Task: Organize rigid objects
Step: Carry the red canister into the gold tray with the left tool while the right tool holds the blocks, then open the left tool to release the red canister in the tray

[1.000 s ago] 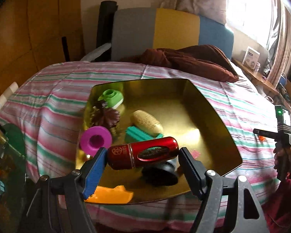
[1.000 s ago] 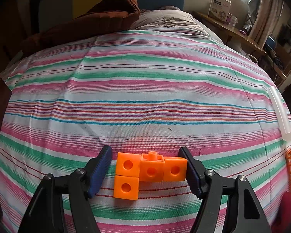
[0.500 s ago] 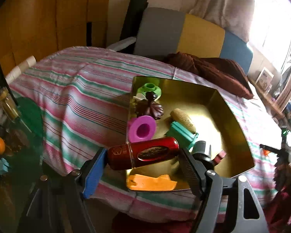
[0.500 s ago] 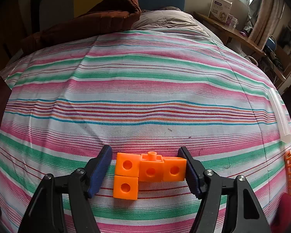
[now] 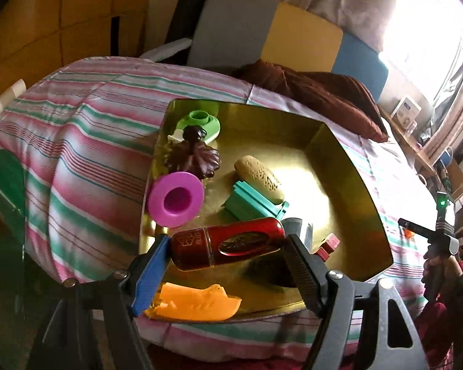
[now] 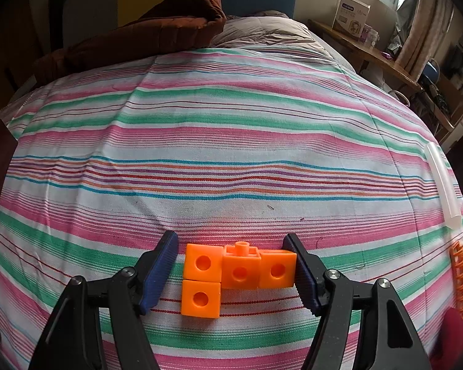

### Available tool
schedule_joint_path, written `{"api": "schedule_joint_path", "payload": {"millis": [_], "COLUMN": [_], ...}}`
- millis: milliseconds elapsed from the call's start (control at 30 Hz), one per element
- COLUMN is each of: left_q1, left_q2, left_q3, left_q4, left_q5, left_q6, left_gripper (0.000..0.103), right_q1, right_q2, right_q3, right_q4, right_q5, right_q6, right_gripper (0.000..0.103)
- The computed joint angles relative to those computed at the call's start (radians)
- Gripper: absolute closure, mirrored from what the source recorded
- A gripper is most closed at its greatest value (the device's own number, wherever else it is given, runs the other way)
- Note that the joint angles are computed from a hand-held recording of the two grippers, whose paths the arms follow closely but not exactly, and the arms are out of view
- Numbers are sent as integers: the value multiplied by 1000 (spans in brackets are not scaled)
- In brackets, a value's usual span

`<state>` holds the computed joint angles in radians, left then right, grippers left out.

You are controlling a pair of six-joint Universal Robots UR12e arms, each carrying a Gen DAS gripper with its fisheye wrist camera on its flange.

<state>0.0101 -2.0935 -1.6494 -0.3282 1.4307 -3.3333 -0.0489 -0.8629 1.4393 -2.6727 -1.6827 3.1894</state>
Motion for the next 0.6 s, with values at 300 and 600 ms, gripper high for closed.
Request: {"api": "schedule_joint_path", "payload": {"millis": [300, 600], "left_q1": [1, -6], "left_q2": [-48, -50], "left_q3": [63, 53], "left_q4": [-93, -87], "left_q5": [-12, 16], "left_q6": [2, 12], "left_gripper": [27, 27], "right_q1": [0, -2], "right_q2": [-1, 1], "right_q3": [2, 1], "right_q4": [-2, -6], "right_q5": [-4, -2], "right_q6": [-5, -9], "right_gripper": [32, 32]}}
